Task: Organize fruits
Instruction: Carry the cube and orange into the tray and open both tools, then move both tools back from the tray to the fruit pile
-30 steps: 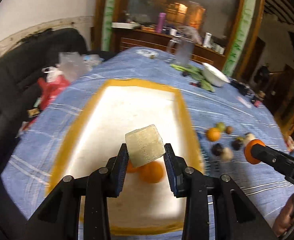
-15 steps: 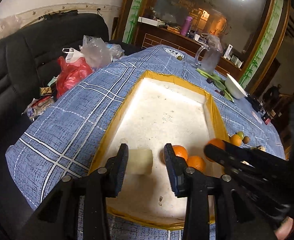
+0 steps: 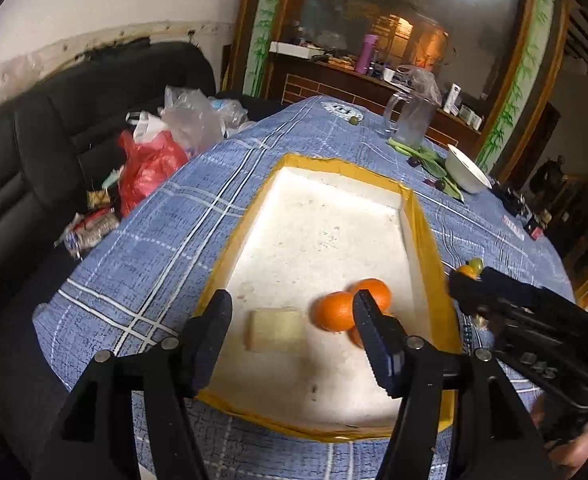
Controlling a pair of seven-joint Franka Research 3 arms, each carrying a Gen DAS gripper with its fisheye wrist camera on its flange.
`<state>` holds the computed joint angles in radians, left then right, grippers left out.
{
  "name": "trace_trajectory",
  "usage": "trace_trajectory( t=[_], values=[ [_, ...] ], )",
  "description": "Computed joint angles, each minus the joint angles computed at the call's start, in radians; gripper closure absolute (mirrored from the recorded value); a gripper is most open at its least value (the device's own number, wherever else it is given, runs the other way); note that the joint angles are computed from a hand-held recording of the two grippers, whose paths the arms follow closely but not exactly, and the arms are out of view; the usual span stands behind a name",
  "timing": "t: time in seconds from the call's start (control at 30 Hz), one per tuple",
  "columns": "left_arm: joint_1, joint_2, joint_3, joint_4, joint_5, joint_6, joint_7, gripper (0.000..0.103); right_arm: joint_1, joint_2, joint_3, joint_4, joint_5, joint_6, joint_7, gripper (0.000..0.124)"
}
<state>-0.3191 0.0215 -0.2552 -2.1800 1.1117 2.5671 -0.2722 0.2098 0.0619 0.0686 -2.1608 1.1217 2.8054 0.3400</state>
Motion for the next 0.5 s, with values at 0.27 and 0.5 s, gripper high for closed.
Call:
trace_trajectory(
  t=[0.27,0.5],
  values=[
    [-0.088,0.094,-0.029,0.157,0.008,-0.142,0.143,0.033,-0.059,-0.119,-0.083,-0.118,0.206,-0.038,-0.043,0.054],
    [-0.165,0.158,-0.022,0.257,-0.014,-0.215,0.253,0.031,-0.086,-0.146,-0.114,-0.157,0.234,-0.047,-0.056,0.054]
  ],
)
